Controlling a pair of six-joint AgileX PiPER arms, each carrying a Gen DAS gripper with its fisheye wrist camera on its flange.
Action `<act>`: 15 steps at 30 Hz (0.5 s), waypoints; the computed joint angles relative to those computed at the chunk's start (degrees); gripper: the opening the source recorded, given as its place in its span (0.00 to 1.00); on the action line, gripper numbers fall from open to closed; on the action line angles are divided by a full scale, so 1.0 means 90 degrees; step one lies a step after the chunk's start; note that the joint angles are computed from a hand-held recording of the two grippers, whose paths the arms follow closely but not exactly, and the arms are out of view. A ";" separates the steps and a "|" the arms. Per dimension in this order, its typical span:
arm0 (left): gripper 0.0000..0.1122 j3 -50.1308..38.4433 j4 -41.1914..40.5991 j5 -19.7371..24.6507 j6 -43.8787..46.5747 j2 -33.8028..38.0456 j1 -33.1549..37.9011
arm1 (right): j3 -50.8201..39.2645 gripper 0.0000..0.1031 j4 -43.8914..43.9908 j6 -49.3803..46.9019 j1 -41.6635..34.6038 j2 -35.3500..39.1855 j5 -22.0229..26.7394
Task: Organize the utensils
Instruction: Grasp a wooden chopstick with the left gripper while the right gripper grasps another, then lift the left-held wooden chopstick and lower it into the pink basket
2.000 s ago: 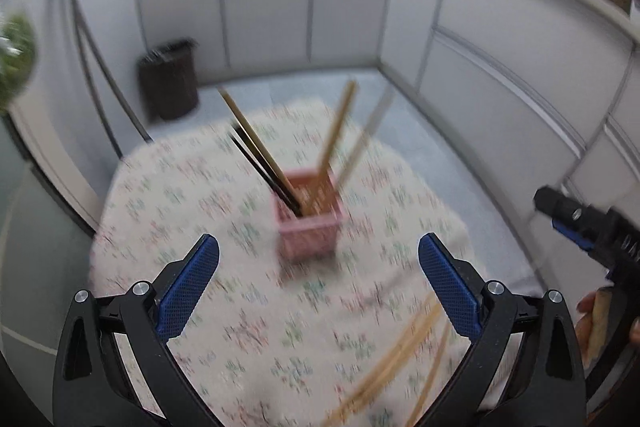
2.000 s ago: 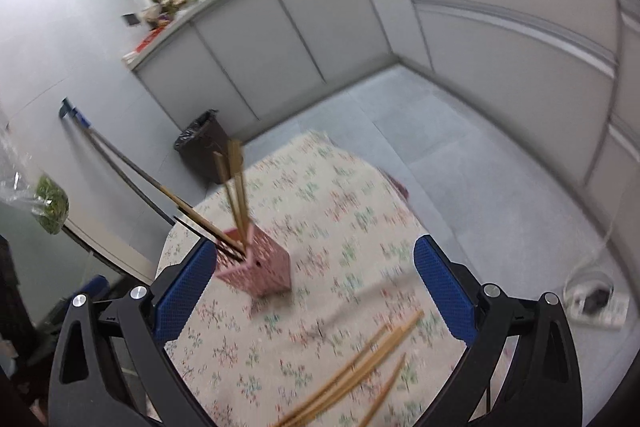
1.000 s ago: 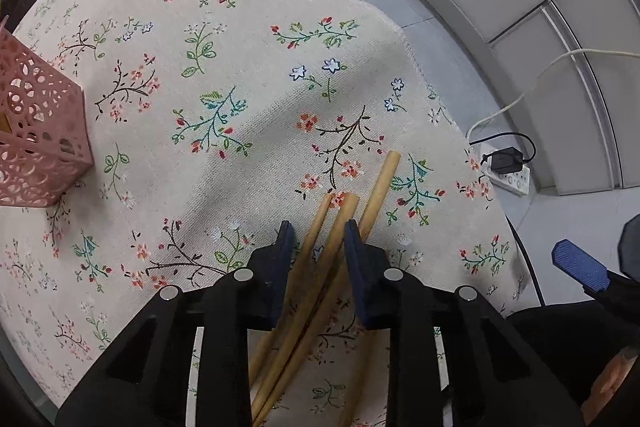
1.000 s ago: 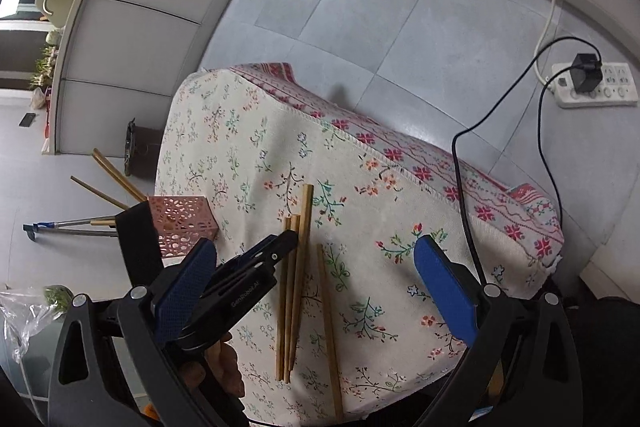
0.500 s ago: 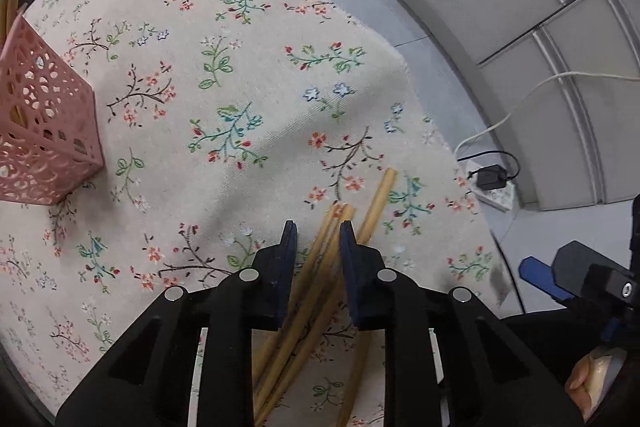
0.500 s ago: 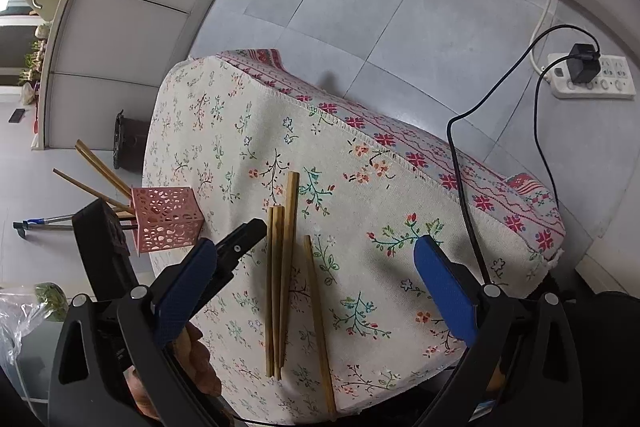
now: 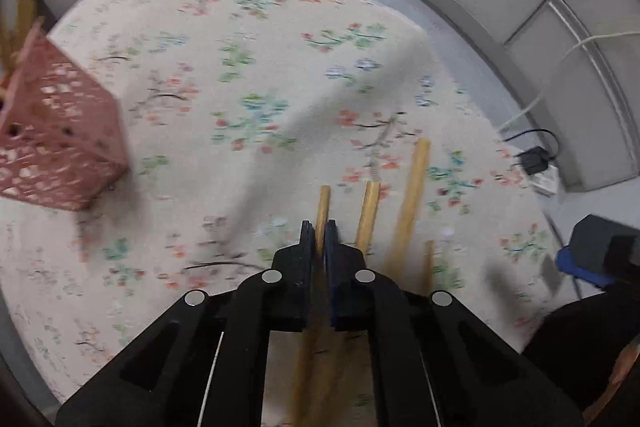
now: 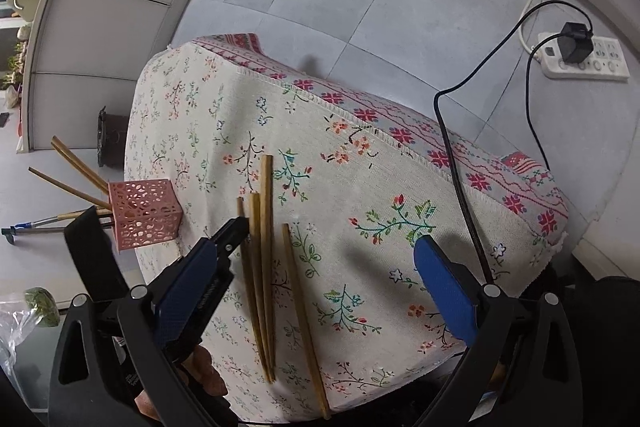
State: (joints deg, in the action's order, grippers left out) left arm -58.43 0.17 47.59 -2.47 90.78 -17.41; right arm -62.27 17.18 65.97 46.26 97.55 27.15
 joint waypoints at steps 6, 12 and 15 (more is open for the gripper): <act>0.04 0.0425 0.0083 0.0226 0.0230 -0.1287 0.0425 | -0.1299 0.68 -0.0320 -0.0410 0.0361 0.1002 0.0946; 0.04 0.0579 0.0088 0.0497 0.0338 -0.2326 0.0675 | -0.2644 0.38 -0.0990 -0.0133 0.0719 0.1900 0.1850; 0.04 0.0558 -0.0041 0.0647 0.0617 -0.2543 0.0958 | -0.3434 0.24 -0.1550 0.0153 0.0954 0.2341 0.2576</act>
